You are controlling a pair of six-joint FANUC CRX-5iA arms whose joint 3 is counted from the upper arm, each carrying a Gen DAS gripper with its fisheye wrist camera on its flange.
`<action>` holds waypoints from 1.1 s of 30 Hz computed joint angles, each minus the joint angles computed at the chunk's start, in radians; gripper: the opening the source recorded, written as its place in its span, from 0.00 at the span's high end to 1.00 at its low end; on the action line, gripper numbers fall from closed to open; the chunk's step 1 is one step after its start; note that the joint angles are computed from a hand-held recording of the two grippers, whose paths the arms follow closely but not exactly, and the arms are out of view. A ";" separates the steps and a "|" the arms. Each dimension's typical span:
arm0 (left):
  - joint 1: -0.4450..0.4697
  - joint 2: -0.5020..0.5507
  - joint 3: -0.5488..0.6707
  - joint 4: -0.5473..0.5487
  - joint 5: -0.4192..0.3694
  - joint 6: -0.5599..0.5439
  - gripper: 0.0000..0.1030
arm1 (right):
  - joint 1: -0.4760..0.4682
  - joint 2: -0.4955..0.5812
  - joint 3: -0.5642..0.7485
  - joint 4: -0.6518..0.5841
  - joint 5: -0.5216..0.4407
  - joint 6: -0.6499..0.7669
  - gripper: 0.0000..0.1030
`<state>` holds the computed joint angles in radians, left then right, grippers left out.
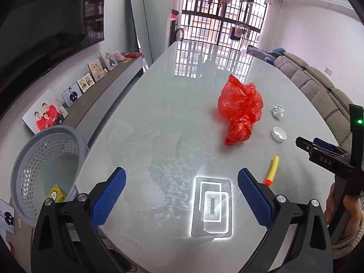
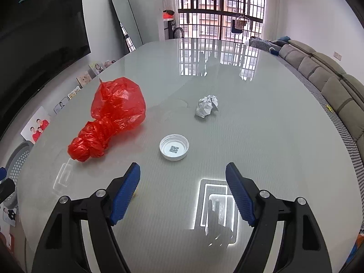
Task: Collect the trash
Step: 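Move both tools back from the basket toward the table, then grasp the white bottle cap with the right gripper and lift it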
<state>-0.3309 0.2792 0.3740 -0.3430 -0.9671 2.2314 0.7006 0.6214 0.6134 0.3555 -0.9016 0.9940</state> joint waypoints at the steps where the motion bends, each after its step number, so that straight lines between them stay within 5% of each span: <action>1: -0.006 0.013 0.016 -0.004 -0.008 0.001 0.06 | -0.007 0.021 0.035 -0.017 -0.016 0.028 0.28; 19: -0.051 0.147 0.170 0.000 -0.103 -0.026 0.06 | -0.031 0.301 0.486 -0.105 -0.257 0.270 0.29; 24: -0.052 0.157 0.179 0.008 -0.106 -0.032 0.06 | -0.030 0.346 0.572 -0.121 -0.309 0.304 0.47; 29: -0.051 0.158 0.181 0.011 -0.108 -0.035 0.06 | -0.029 0.318 0.522 -0.132 -0.274 0.322 0.62; 33: -0.055 0.165 0.189 0.015 -0.110 -0.044 0.06 | -0.038 0.290 0.483 -0.154 -0.252 0.312 0.62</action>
